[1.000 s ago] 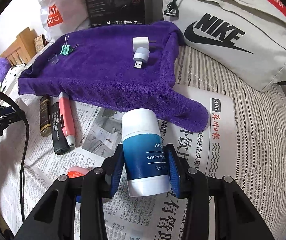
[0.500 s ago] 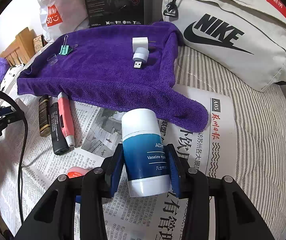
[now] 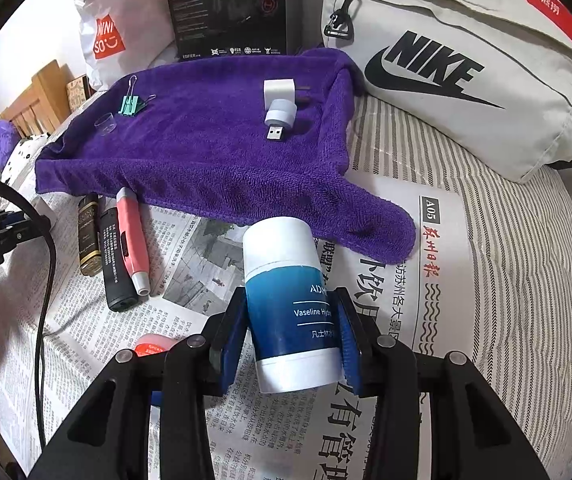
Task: Organize rigid objects
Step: 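Carry the tape roll and the Vaseline bottle toward the purple towel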
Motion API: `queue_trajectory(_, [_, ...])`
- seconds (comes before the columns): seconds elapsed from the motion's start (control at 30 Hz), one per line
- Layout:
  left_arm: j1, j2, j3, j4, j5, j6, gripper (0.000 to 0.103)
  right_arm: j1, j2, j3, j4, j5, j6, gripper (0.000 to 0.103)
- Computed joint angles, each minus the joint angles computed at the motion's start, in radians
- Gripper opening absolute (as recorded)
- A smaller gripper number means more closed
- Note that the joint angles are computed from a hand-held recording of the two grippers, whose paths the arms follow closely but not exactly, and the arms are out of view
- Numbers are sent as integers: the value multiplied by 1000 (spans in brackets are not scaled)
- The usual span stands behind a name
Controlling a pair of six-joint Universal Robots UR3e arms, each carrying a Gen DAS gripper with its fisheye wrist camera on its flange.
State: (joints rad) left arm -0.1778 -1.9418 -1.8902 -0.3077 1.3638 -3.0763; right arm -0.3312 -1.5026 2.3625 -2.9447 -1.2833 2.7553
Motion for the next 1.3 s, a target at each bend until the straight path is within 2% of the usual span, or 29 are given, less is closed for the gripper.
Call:
queue_trajectory(0.13, [-33,-16,34,-16,62,-2,28,-7,-2,7,-4,14,1,44])
queue_trajectory(0.3, [-30,-7,38,-42,65,-4,28,-27,-35,-10,84,41,-5,40])
queue_trajectory(0.47, [-39,-15,32,-13,79,-38,29,-12,-33,-14,82,23,3,39])
queue_trajectory(0.7, [-14,20,20,-51,49,-22,28,-35,-71,-14,151,89,-22,37])
queue_trajectory(0.93, [-1,54,5,-64,52,-17,28,-26,-104,-7,175,116,-20,36])
queue_trajectory(1.0, [6,59,4,-80,28,-3,28,-23,-109,-10,194,122,-29,36])
queue_trajectory(1.3, [-9,25,27,-88,53,-6,28,24,-35,-58,176,69,5,37])
